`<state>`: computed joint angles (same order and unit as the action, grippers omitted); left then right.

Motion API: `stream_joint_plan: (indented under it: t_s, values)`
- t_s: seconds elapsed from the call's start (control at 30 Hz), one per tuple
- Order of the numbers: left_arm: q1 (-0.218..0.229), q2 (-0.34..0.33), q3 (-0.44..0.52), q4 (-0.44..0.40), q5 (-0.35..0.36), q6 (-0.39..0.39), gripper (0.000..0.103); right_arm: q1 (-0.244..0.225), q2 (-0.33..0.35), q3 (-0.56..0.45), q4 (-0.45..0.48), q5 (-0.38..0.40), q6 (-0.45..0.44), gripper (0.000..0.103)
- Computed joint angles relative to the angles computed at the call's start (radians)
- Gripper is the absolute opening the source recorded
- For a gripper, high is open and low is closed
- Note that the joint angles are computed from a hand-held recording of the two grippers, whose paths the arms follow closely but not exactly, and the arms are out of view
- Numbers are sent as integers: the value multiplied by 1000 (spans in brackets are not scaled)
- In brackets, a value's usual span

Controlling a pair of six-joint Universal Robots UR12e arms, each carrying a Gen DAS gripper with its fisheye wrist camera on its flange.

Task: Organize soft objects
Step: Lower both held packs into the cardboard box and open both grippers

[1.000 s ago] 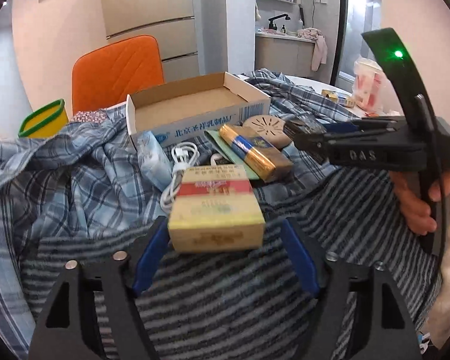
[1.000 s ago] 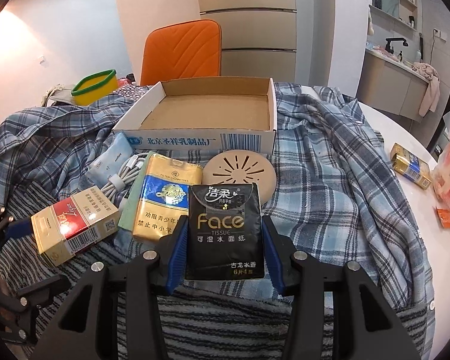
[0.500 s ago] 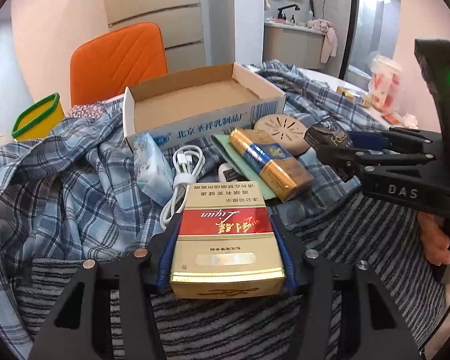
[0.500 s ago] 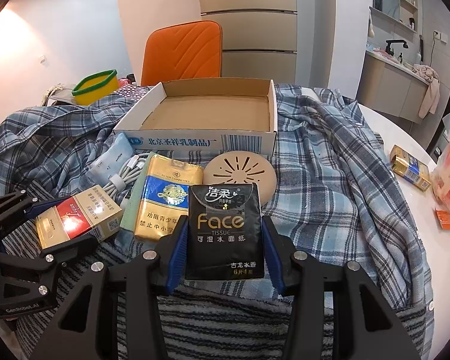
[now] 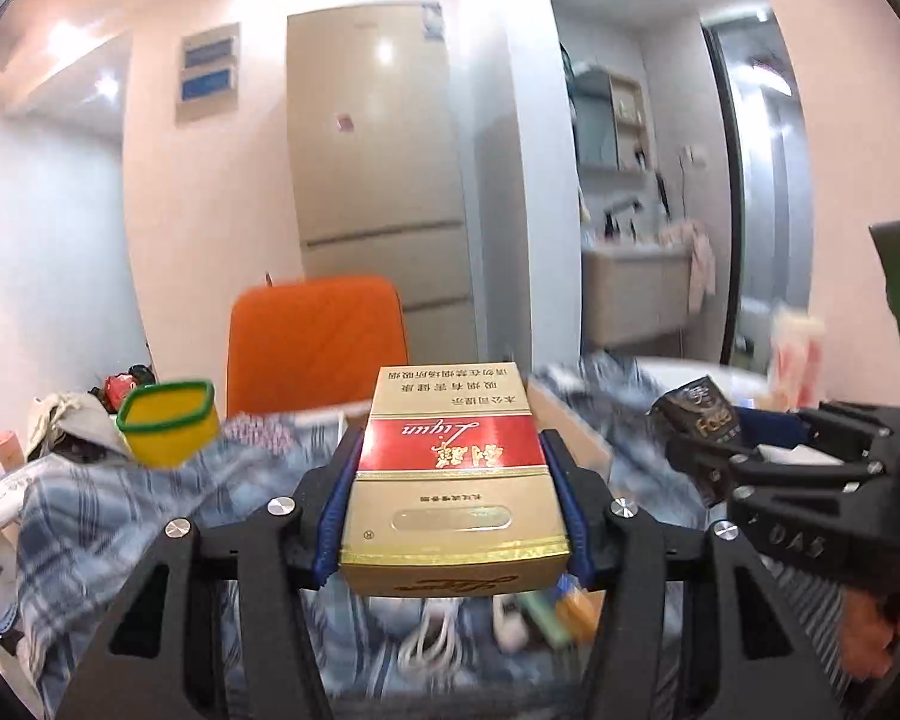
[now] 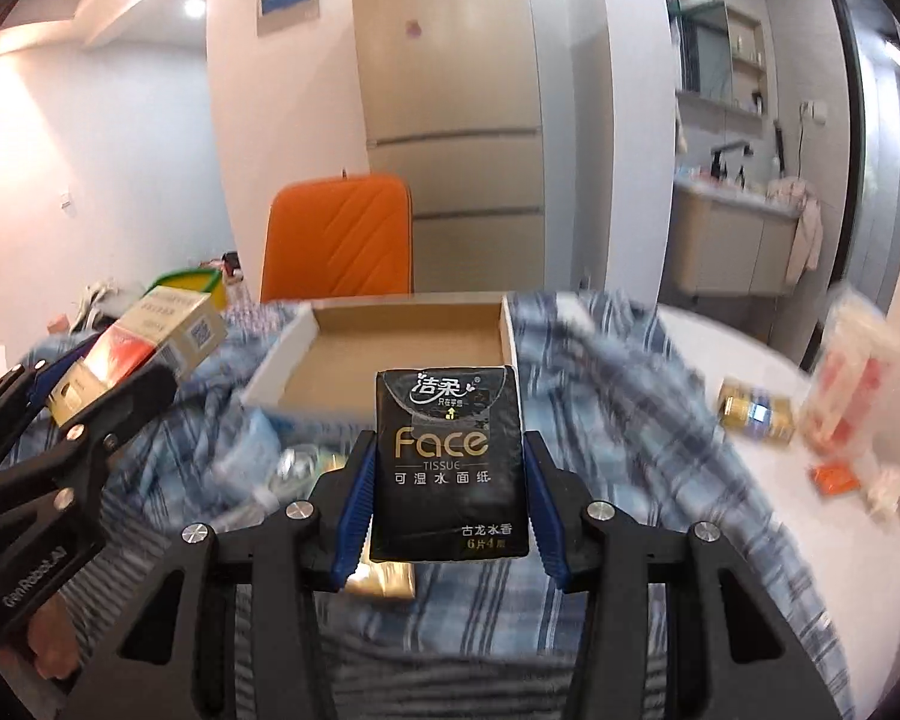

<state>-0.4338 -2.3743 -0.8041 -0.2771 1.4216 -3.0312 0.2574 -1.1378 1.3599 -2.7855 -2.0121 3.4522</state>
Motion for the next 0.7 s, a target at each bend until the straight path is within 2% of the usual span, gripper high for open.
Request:
stream_joint_plan:
  t_s: [0.1, 0.2, 0.33, 0.4, 0.5, 0.57, 0.63, 0.7]
  values:
    - [1, -47, 85, 39, 3, -52, 55, -4, 36, -63, -33, -35, -29, 49]
    - [-8, -116, 194, 85, 82, -76, 55, -8, 89, -150, -5, -147, 4, 49]
    - [-7, -212, 361, 29, 97, -103, 55, -36, 145, -218, -25, -130, 10, 49]
    - [-4, -256, 435, -1, 85, -109, 55, -47, 159, -225, -45, -95, 33, 49]
    - [-2, -286, 469, -4, 82, -85, 55, -51, 179, -214, -105, -93, 37, 49]
    - [3, -281, 437, 9, 74, -87, 55, -47, 196, -196, -179, -121, 1, 49]
    - [6, -287, 439, -29, 68, -103, 55, -44, 206, -186, -203, -129, -27, 49]
    - [9, -304, 478, -108, 74, -122, 55, -51, 200, -179, -185, -73, -24, 49]
